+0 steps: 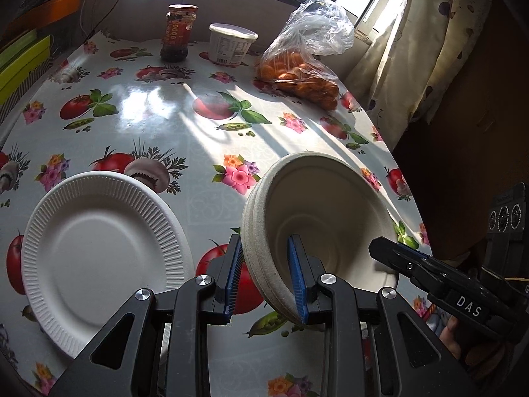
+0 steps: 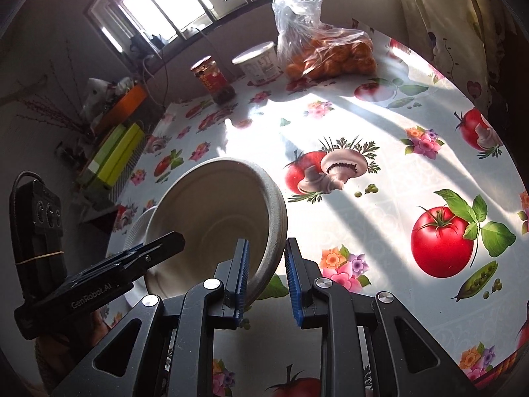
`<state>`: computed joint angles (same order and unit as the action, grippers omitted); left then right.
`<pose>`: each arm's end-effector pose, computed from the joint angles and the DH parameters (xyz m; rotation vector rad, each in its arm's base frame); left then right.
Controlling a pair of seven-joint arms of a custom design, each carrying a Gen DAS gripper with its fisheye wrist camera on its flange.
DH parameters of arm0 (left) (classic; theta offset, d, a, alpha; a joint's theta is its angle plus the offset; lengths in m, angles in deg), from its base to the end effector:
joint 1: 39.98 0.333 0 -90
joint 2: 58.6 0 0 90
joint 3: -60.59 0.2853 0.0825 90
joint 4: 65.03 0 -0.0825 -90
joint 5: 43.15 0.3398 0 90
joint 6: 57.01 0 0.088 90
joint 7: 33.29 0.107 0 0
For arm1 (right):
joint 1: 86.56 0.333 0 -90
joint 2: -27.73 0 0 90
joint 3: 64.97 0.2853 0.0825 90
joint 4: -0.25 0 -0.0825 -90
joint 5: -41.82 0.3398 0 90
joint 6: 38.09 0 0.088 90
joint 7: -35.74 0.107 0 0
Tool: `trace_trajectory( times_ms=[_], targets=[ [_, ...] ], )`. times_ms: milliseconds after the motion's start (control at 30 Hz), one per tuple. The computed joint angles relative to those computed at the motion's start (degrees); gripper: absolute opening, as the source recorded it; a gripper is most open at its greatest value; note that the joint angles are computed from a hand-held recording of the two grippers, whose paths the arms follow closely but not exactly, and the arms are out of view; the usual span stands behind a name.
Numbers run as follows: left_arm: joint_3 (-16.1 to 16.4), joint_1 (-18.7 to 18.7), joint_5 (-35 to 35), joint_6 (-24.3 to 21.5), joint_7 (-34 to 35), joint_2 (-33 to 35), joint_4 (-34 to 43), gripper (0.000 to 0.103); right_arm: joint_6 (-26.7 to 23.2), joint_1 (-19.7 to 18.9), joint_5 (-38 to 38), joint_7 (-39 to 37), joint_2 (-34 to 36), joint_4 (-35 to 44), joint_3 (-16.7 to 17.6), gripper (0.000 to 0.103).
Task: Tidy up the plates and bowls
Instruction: 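Lift and carry the bowl stack with both tools toward the white plates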
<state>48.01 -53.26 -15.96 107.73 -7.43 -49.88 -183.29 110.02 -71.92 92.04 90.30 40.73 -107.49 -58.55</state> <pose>0.5099 -0.2708 0.4312 -2.1865 1.6710 -0.9341 0.5689 0.1996 0.4299 -1.9211 1.3811 0.0649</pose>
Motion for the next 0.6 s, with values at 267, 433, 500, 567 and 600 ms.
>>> trace_trajectory(
  times_ms=[267,433,500,567,600],
  targets=[
    [1.2,1.0,2.3,1.1,-4.0,-4.3,-5.4,0.029,-0.5,1.8,-1.7,0.8,1.4,2.3,1.0,0.022],
    [1.6,2.0,3.8,1.6,-6.3,-7.1,-8.7,0.029,-0.9,3.0,-3.0,1.5,2.5,4.0,1.5,0.022],
    [1.7,2.5,4.3,1.9,-7.0,-8.3,-10.2,0.029,-1.2,3.5,-3.7,2.0,3.2,4.9,1.7,0.022],
    [1.9,3.0,4.5,2.2,-7.7,-9.3,-11.6,0.029,-1.6,3.9,-4.4,2.4,4.0,5.9,1.9,0.022],
    [1.9,3.2,4.6,2.2,-8.0,-9.9,-12.3,0.029,-1.8,4.1,-4.6,2.4,4.3,6.3,2.0,0.022]
  ],
)
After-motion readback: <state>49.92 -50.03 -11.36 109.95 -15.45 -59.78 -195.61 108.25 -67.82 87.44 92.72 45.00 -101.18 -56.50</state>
